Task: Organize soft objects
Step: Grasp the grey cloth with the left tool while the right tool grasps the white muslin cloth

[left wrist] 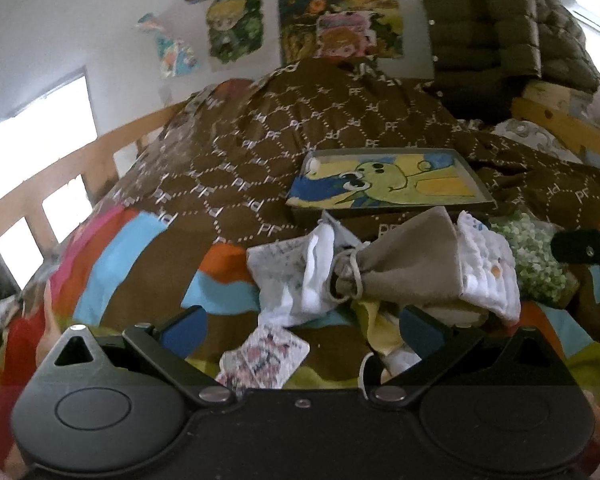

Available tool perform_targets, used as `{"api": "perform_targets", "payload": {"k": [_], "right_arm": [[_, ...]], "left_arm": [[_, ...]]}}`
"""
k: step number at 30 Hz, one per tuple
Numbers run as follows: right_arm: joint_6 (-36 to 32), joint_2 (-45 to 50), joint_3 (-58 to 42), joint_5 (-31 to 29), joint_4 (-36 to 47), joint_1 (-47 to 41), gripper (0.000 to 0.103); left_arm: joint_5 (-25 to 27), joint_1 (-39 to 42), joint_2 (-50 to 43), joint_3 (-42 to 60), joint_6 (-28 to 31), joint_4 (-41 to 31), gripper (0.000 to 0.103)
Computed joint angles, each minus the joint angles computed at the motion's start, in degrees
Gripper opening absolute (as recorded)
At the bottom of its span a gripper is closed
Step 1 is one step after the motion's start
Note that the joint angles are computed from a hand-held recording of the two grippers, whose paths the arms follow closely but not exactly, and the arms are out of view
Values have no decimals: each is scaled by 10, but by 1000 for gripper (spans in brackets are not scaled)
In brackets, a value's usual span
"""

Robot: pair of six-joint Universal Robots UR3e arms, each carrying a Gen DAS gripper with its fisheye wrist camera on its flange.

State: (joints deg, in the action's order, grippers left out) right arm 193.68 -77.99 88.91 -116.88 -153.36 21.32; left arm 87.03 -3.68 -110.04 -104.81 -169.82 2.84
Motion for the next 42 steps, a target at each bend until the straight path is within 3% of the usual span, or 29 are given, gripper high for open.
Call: {"api": "perform_targets", "payload": {"k": [4,13,20,27,33,38,42], "right_arm": [[-50,20,-40,22,13,-32,103],[-128,53,-88,113,49,-96,103],[-198,62,-62,196,30,-139,103],[-236,82,-47,240,1,-152,103],[-257,133,-76,245,-14,-157,103],[-299,168,-93,214,-12,-150,102],[-309,183,-98,224,-7,-152,102]], "left_arm": [[-4,-4,-19,29,38,-3,102],[-66,2,-48,72,132,-60,102],[-123,2,-82,105,217,-118,101],[-138,-1,-135,161,239,-172,97],[-154,7,-180,208,223,-156,97],[-188,11,-222,257,256,-149,97],[-229,18,-248,295,279,-161,96]]}}
